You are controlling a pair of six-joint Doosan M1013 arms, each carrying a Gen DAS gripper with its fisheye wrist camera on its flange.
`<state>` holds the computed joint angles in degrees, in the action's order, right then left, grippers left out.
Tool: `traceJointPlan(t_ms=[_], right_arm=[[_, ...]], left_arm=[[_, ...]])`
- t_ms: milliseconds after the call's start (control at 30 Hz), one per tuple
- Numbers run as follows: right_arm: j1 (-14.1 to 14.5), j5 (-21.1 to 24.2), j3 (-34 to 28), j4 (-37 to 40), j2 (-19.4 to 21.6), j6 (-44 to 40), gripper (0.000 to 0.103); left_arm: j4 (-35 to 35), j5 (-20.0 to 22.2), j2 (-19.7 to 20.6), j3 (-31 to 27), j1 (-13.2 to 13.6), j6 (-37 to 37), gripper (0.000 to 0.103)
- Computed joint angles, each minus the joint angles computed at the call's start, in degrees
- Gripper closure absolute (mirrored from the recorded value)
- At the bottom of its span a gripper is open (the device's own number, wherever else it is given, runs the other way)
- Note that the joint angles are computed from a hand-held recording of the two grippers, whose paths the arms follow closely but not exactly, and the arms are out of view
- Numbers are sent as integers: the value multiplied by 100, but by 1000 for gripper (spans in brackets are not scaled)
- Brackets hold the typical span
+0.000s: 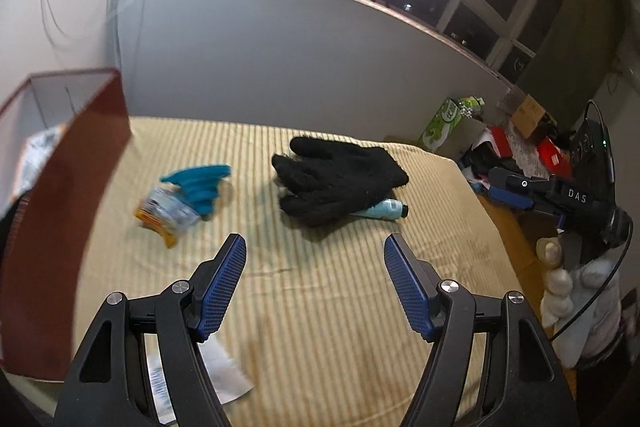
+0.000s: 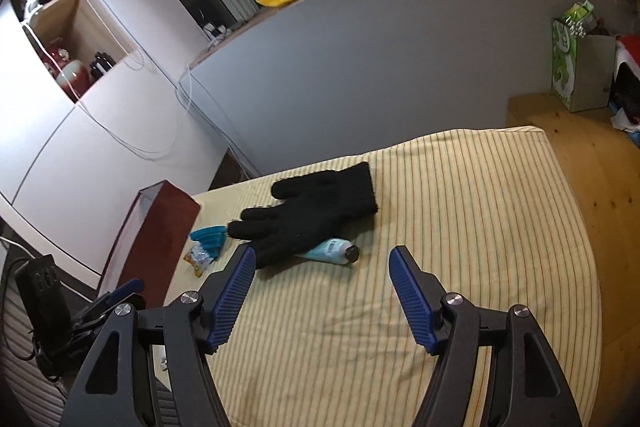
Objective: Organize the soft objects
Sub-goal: 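Move both grippers back over the bed toward the black glove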
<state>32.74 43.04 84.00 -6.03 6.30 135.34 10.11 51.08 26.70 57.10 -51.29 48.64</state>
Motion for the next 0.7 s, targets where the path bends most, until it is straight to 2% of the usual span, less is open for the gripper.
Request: traceJointPlan(t_ms=[367, 700], right_arm=[[-425, 237, -589, 1189, 693, -1333, 37], [-631, 437, -933, 1475, 1166, -1665, 37]], left_arm=[[161, 790, 809, -1102, 26, -90, 32], [292, 1318, 1265, -1758, 97, -99, 32]])
